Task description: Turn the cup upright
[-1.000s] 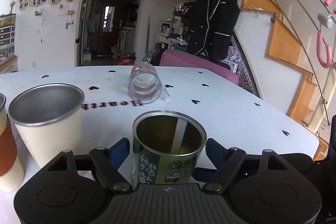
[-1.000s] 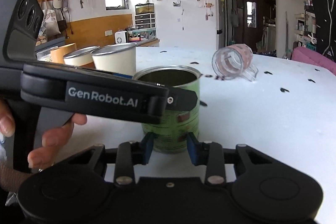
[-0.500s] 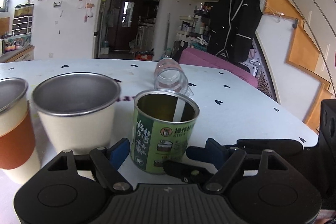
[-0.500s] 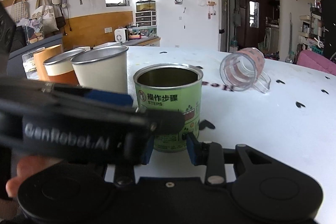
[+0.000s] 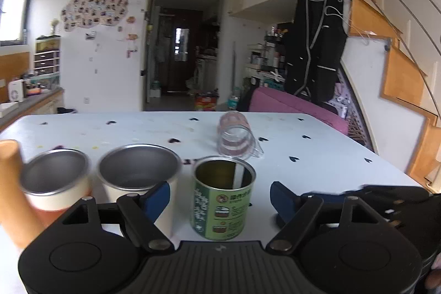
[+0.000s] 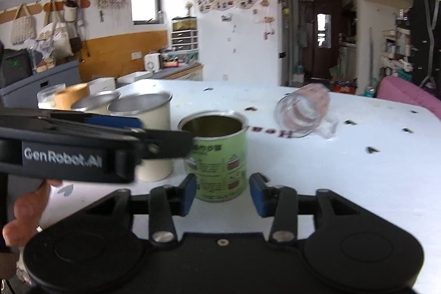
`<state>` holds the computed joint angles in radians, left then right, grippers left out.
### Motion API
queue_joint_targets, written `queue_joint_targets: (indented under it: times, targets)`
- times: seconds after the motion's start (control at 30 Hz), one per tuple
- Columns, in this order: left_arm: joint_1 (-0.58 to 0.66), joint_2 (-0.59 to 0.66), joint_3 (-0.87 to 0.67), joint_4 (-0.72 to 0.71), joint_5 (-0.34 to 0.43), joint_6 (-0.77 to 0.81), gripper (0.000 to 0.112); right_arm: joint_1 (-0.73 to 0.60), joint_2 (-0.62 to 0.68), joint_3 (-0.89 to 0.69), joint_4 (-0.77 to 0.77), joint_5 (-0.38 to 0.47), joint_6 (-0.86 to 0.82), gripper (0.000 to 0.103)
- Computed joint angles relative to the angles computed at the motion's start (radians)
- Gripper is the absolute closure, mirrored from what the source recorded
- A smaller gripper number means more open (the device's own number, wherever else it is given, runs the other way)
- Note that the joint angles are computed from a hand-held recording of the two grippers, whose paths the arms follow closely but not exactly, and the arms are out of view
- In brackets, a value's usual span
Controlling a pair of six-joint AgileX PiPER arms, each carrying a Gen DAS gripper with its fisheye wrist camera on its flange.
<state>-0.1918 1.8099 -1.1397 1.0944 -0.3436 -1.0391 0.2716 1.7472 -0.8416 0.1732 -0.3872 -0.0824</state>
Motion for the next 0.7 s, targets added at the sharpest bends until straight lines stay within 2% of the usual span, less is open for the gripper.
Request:
queue_joint_targets:
  times: [0.1,0.23,0.37,0.43,0.5,0.6,0.7]
  targets:
    - [-0.009,-0.051,0.041,-0.078,0.049,0.062,0.024,0.003,-0.083,0.065,0.12,-0.018,-0.093,0.049]
    - [-0.007,-0.116,0.112,-0.229,0.06,0.217,0.016,0.0,-0.198,0.149,0.266,-0.03,-0.189,0.043]
    - [-0.01,-0.172,0.188,-0.393,0.063,0.397,0.012,0.027,-0.282,0.21,0.41,-0.06,-0.312,0.029]
    - [-0.013,-0.189,0.213,-0.452,0.068,0.453,0.011,0.043,-0.314,0.232,0.483,-0.074,-0.372,0.028]
    - [-0.026,-0.206,0.239,-0.58,0.081,0.569,0.01,0.068,-0.333,0.241,0.571,-0.088,-0.442,0.017]
    - [-0.038,-0.233,0.279,-0.74,0.082,0.718,0.009,0.117,-0.367,0.262,0.697,-0.124,-0.545,0.011]
    - [-0.042,-0.263,0.313,-0.812,0.071,0.79,0.009,0.159,-0.401,0.286,0.786,-0.159,-0.611,0.006]
